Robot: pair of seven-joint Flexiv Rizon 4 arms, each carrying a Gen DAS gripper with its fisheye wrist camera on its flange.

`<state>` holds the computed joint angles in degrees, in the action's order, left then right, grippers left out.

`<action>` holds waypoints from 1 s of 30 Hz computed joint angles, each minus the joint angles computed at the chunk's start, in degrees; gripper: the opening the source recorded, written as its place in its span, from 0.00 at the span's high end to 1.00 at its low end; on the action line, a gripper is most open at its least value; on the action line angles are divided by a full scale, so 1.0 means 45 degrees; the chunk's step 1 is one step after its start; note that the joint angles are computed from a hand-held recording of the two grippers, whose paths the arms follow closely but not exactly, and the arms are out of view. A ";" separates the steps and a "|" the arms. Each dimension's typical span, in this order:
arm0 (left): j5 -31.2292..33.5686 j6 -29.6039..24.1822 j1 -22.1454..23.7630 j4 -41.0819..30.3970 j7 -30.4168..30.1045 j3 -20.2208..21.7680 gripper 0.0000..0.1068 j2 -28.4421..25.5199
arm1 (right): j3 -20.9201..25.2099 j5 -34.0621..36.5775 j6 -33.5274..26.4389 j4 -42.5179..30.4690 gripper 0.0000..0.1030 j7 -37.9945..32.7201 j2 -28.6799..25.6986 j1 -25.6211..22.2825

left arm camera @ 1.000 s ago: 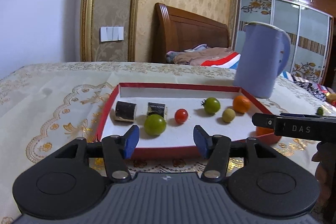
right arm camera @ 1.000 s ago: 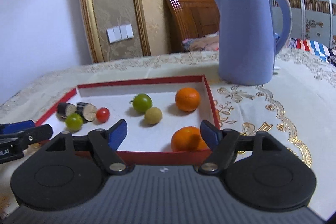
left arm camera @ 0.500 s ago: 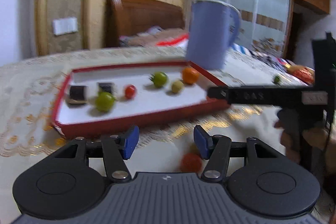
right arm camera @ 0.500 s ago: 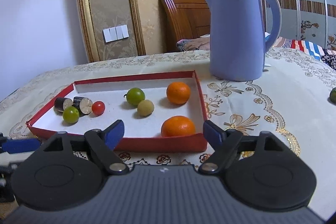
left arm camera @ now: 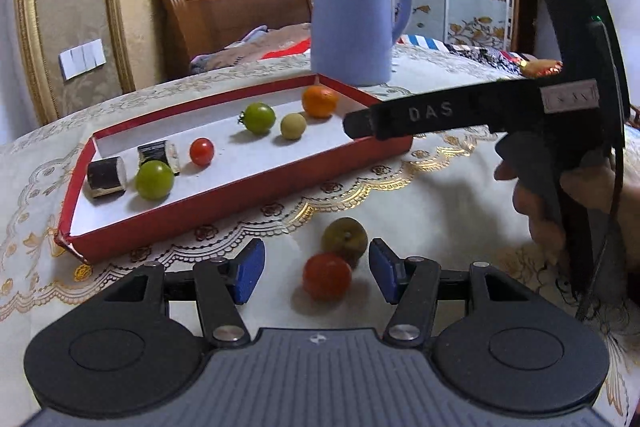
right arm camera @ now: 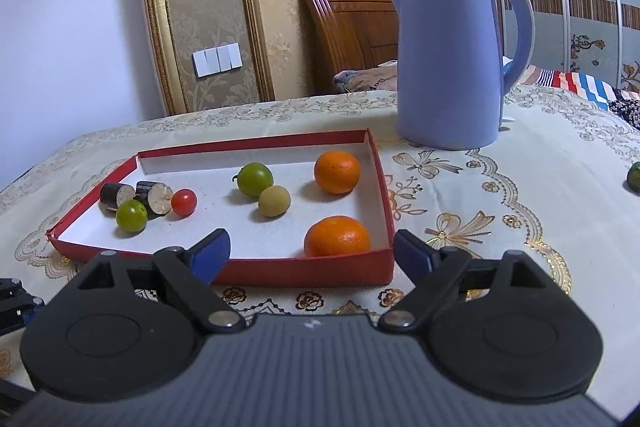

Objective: Organize fruits
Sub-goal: 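Close the left gripper on the red cherry tomato, then grasp the small brown pear-like fruit with the right gripper while the left holds the tomato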

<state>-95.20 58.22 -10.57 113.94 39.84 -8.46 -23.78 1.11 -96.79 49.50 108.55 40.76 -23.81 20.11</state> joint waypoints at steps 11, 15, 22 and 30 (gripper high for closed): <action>0.1589 -0.0224 0.0359 0.0046 -0.0835 -0.0090 0.57 -0.0100 | -0.0016 0.0148 0.0030 -0.0024 0.15 -0.0124 -0.0042 0.0012; 0.1846 -0.0318 0.0517 0.0019 -0.1103 -0.0170 0.70 -0.0129 | -0.0020 0.0192 0.0030 -0.0014 0.15 -0.0138 -0.0043 0.0018; 0.1789 -0.0169 0.0594 -0.0076 -0.1283 -0.0263 0.75 -0.0184 | -0.0041 0.0161 0.0007 -0.0012 0.15 -0.0076 -0.0052 0.0025; 0.1071 0.0487 0.0461 -0.0416 -0.1484 -0.0298 0.75 -0.0374 | -0.0030 0.0174 0.0060 -0.0023 0.15 -0.0171 -0.0070 0.0006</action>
<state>-90.38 60.41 -8.50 112.06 33.16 -9.79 -25.47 0.98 -96.01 49.77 108.44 39.99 -24.12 20.14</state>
